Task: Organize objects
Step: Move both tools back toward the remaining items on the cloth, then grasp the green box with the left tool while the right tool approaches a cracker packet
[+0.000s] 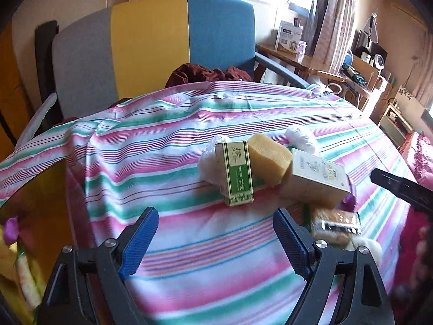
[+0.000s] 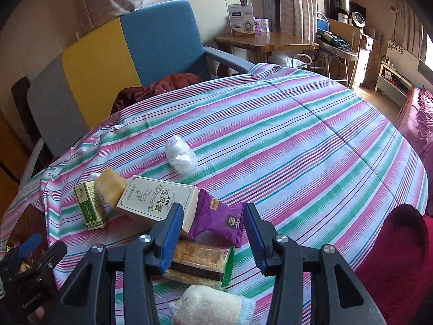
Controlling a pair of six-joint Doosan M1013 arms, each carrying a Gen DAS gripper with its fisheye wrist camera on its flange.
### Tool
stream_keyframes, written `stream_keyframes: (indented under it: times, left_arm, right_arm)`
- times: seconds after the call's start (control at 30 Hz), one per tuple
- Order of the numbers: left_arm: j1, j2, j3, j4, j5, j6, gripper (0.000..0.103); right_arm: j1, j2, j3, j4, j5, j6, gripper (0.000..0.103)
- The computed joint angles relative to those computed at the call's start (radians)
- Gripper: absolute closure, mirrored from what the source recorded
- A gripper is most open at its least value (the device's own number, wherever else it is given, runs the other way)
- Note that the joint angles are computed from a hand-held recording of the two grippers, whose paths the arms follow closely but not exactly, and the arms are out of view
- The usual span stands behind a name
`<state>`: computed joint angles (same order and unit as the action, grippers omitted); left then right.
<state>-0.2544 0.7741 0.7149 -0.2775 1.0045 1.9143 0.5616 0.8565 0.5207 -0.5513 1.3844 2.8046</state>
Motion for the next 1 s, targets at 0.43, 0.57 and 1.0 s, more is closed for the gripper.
stream_keyframes:
  times: [0.43,0.57,1.0]
  left_arm:
    - [-0.047,0.242,-0.383,0.113,0.205,-0.076,0.072]
    - [-0.037,0.165,-0.236,0.055,0.128,-0.027,0.072]
    - [0.010,-0.056,0.138,-0.134,0.079,0.206,0.072]
  right_arm:
    - [-0.016,-0.012,0.028,0.072,-0.037,0.006,0.056]
    - [-0.026,-0.008,0.028,0.135,-0.053,-0.022,0.056]
    - [-0.056,0.061,-0.074,0.301,0.067,-0.110,0.056]
